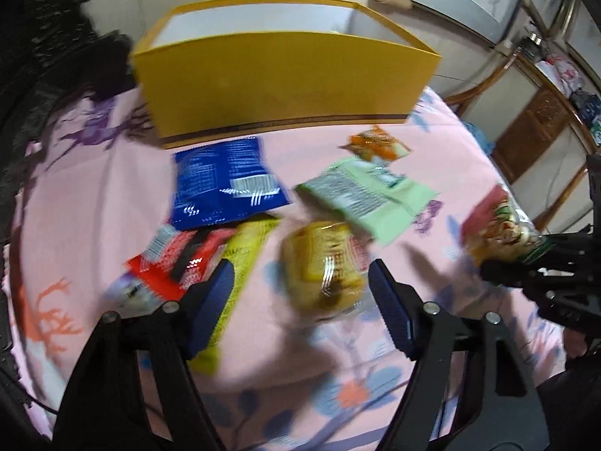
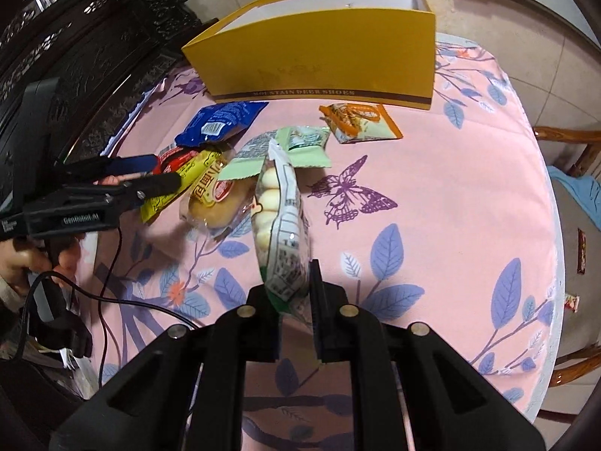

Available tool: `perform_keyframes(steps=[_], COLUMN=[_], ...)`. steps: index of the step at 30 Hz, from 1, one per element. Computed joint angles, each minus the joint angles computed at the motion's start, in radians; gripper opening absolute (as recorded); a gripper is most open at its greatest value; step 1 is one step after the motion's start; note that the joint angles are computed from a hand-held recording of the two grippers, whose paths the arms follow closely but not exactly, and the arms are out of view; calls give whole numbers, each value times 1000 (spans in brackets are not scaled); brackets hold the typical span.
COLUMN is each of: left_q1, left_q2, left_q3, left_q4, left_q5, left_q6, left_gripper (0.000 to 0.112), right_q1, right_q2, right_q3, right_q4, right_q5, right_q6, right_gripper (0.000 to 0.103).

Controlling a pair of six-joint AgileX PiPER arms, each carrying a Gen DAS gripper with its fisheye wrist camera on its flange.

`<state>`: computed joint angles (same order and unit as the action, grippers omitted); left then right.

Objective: Organize snacks
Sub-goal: 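Grasp a white-and-green bag with the right gripper while the left grasps a round yellow bread bag, then carry both bags over the yellow box and open both grippers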

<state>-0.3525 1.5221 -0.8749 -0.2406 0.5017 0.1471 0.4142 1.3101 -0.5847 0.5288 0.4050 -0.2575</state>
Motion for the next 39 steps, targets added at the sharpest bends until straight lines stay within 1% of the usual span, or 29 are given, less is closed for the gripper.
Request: perform_keyframes(steps=[4, 5, 6, 7, 8, 9, 10, 11, 13, 15, 19, 21, 31, 35, 39], left_q1=[-76, -96, -120, -132, -132, -123, -106, -99, -107, -100, -82, -76, -62, -77, -79], left_q2=[93, 123, 141, 150, 155, 149, 137, 121, 89, 41, -72, -129, -307, -351, -366], left_q3=[-50, -64, -66, -66, -69, -69, -64, -48, -18, 21, 79, 96, 73, 39, -10], left_q4=[28, 62, 137, 188, 199, 169, 107, 84, 118, 94, 87, 108, 209, 261, 277], left_q5=[-10, -10, -28, -41, -42, -40, -35, -41, -48, -54, -41, -24, 82, 122, 144], left_q6=[-52, -92, -167, -209, -211, -188, -136, -107, -124, -114, -147, -180, -293, -350, -379], left_gripper=[75, 75, 74, 62, 57, 50, 49, 48, 47, 47, 47, 47, 47, 47, 47], right_q1=[-18, -21, -26, -32, -39, -48, -54, -60, -64, -62, -39, -29, 12, 14, 17], right_q2=[-11, -13, -13, -15, -17, -23, -27, -28, -29, -33, -48, -53, -86, -103, -105], right_q3=[9, 12, 13, 17, 19, 24, 27, 29, 30, 31, 28, 23, -41, -70, -111], right_q4=[19, 17, 16, 16, 15, 17, 20, 27, 29, 31, 4, -4, -69, -78, -95], right_q5=[0, 0, 2, 2, 4, 4, 4, 6, 4, 2, -4, -2, 21, 40, 53], right_q6=[-23, -21, -21, -21, -20, -21, -24, -30, -33, -33, 0, 13, 76, 77, 84], right_gripper=[13, 13, 13, 13, 13, 13, 13, 13, 13, 13, 13, 13, 13, 13, 13])
